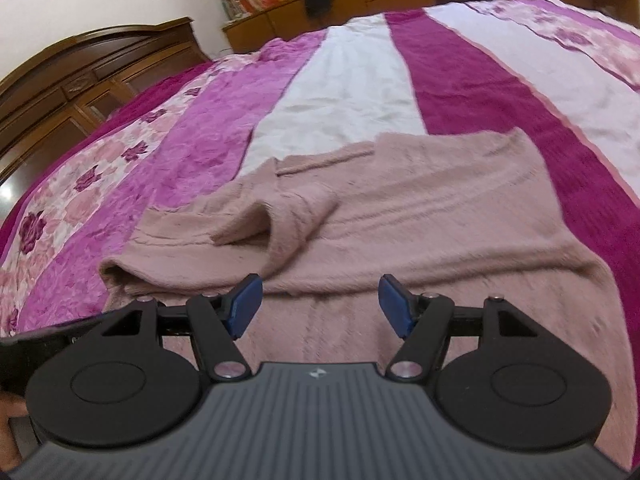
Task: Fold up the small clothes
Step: 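Move the right gripper to the cardigan side edge and close on the knit, then fold the held side over the cardigan front with the right gripper, then open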
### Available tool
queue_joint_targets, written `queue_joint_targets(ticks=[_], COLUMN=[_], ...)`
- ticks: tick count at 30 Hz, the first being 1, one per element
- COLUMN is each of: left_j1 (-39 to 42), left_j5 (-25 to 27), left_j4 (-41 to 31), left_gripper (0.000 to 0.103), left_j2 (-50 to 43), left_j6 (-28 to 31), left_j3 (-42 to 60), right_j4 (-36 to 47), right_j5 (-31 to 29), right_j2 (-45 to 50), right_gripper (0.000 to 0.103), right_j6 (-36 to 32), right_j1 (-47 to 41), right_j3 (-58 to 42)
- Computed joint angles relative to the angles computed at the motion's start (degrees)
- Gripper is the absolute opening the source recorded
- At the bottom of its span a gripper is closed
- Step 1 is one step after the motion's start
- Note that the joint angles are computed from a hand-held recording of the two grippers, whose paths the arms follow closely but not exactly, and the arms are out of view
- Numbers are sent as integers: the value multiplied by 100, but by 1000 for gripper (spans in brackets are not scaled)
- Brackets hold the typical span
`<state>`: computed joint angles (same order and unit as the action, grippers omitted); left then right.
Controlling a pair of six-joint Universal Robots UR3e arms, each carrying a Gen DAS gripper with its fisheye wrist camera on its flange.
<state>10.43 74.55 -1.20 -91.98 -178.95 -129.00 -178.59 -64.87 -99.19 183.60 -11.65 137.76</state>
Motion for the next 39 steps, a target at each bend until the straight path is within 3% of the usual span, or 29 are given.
queue_joint_targets(ticks=[10,20,22,29,35,39], left_j1=[303,472,489,517,657,658], left_j5=[-320,-638,-723,-851,-1064,-1119], left_j4=[166,797,1013,1363,1706,1478], left_gripper=[49,49,49,49,49,49], left_j2=[114,42,-129,-600,-538,-504], left_j6=[-40,-50,-55,-206,-220,-132], left_j3=[-304,-431,-392,-225,-389,-324], right_j4=[-345,-298,-361,-441,-603,-708], right_j5=[-795,-928,-1000,-952,-953,-895], right_j2=[1740,2758,2857,3039,3007,3010], right_gripper=[72,70,64,24,18,13], right_j6=[528,835,849,831,776,777], right_j1=[935,1068,1092,1041,1088,1075], right_j3=[-1524,-2338,-2397,-2548,-2485,-2460])
